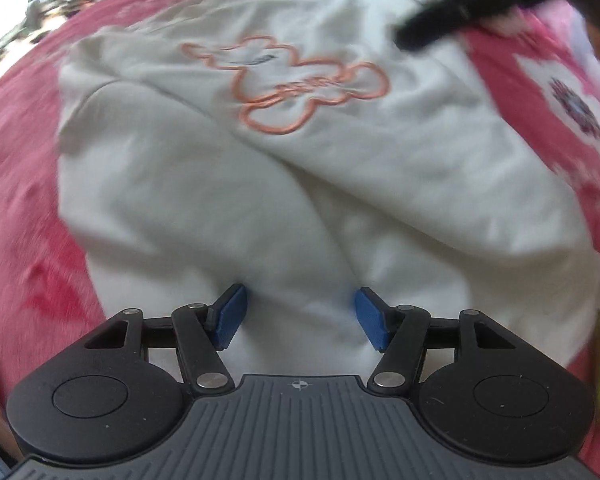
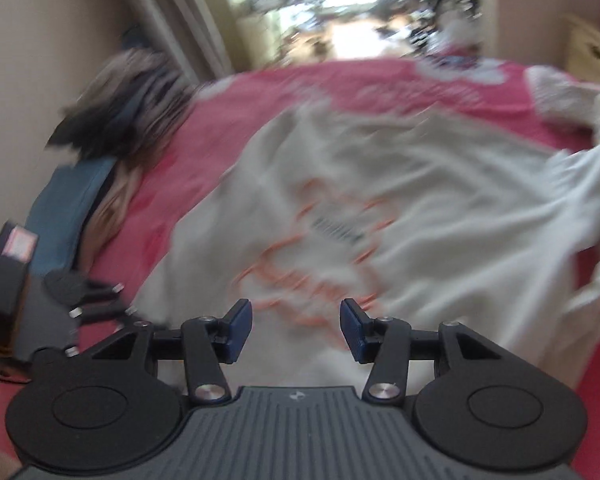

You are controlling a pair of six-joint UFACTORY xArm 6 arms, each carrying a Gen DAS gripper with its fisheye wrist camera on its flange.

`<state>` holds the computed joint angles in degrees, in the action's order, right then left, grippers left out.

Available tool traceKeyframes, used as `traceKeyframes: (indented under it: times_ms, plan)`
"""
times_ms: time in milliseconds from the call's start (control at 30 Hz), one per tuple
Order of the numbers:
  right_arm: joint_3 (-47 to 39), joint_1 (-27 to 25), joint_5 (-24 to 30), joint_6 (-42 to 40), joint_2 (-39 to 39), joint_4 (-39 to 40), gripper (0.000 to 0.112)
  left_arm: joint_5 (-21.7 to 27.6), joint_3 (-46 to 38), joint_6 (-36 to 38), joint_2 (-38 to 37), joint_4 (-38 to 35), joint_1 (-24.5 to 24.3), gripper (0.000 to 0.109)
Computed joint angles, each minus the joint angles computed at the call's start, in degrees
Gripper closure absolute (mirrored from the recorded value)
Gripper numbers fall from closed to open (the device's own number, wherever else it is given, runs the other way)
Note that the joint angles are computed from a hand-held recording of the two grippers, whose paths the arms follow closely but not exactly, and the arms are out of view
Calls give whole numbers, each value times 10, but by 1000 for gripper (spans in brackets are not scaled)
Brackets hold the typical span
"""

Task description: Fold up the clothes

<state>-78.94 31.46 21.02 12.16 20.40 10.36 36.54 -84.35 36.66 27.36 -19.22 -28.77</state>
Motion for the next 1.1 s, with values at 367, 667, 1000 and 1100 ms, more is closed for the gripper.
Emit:
traceKeyframes:
  times_ms: [367,667,1000,1100]
  plan:
    - [-5,1,1,43,8,-10,61,-4,22,-126,-29,18,35,101]
    - [-13,1,7,19,18,27,61,45,21,-72,-34,-29,17,50]
    - [-14,6,12,11,27,30,61,-10,61,-174,-66,10,39,104]
    - [-18,5,14,9,32,39,61,-53,62,-239,-82,52,63,105]
